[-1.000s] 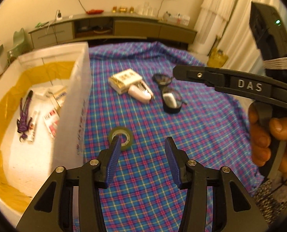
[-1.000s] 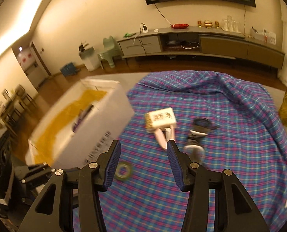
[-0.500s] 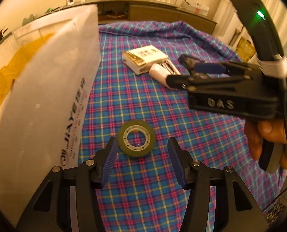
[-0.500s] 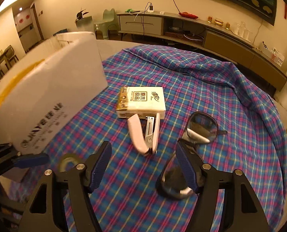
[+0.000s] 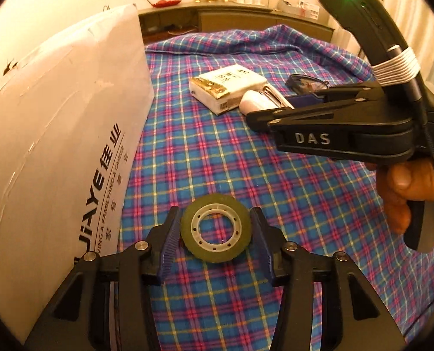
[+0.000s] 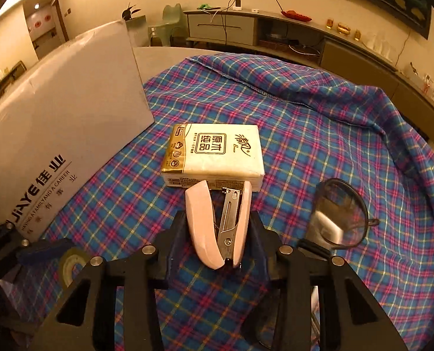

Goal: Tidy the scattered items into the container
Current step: 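Grasp the green tape roll with the left tool while the right tool grasps the pink stapler, then lift the tape roll and pink stapler with both tools off the sheet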

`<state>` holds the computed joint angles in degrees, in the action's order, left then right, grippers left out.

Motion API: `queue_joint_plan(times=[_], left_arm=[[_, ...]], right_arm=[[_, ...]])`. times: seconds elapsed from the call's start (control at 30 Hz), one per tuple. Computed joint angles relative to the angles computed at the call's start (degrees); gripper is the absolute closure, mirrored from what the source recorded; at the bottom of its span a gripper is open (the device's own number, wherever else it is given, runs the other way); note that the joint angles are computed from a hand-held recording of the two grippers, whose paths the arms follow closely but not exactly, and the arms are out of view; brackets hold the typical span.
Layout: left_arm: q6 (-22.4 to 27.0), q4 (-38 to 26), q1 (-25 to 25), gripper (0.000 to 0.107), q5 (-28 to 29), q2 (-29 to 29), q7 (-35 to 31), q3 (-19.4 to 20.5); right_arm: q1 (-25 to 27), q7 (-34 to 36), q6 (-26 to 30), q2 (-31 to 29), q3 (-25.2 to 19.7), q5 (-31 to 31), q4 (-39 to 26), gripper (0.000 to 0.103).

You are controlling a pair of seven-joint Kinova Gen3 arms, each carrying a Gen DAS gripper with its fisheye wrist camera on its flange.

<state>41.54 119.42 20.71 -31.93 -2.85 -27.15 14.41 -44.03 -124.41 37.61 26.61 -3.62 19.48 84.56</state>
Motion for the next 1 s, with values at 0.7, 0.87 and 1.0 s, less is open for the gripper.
queue_joint_plan(times=[0.7, 0.87, 1.0], left_arm=[[-2.01, 0.74, -4.30, 0.059, 4.77, -8.13, -5.06, 2.98], [-2.06, 0.58, -5.82, 0.059, 7.13, -10.50, -7.17, 4.14], [-1.93, 0.69, -7.09, 0.059, 9.42, -12.85, -9.06, 4.76]], right_arm=[[19.99, 16.44, -13.16, -14.19, -12.05, -36.74, 15.94, 0.062], [17.49, 13.71, -14.54, -16.84, -10.80, -37.96, 18.21, 0.062], [13.55, 8.01, -13.95, -17.28, -9.18, -33.02, 17.73, 0.062]])
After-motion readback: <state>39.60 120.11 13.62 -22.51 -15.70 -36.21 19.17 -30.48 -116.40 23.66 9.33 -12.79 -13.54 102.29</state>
